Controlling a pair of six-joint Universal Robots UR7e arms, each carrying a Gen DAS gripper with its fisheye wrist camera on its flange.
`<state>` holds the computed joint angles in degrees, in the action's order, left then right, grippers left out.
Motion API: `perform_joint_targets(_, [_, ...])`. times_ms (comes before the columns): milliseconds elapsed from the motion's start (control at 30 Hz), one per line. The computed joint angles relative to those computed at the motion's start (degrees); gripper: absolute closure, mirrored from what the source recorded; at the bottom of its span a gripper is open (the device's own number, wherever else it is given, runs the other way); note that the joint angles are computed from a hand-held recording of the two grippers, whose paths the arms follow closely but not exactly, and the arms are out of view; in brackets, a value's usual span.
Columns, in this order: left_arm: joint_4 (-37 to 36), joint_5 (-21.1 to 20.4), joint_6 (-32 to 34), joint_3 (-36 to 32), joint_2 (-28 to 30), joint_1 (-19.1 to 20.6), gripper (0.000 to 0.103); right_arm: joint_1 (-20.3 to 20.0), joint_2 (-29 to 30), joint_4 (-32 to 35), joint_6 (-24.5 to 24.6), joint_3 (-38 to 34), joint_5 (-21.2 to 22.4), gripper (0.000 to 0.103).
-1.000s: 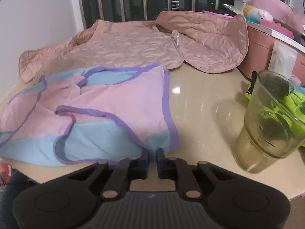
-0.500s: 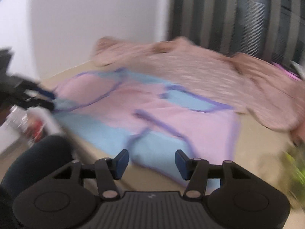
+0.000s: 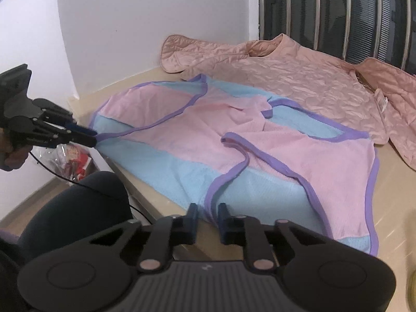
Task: Fold clothes
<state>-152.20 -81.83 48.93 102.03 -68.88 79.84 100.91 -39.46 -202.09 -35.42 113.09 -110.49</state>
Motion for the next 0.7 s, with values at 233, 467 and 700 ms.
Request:
perform_joint_targets(233, [-0.5,-4.2,-3.4,-3.4,0.9,1.1,0.102,0.5,0.6,-3.9,-2.3,-0.9,0.1,0.101])
perform_joint_targets(467, [2.2,-6.6,-0.9,-10.6,4.2,-0.3,0.102,1.3,1.3,-4.0,-7.6,-6.6,-0.2,0.101])
perform_joint_targets(700, [-7.2,7.1,-6.4,-19.8,15.4,-1.8,0.061,0.5,8.3,-3.5,-8.1,-20.9,-5.4,0.084])
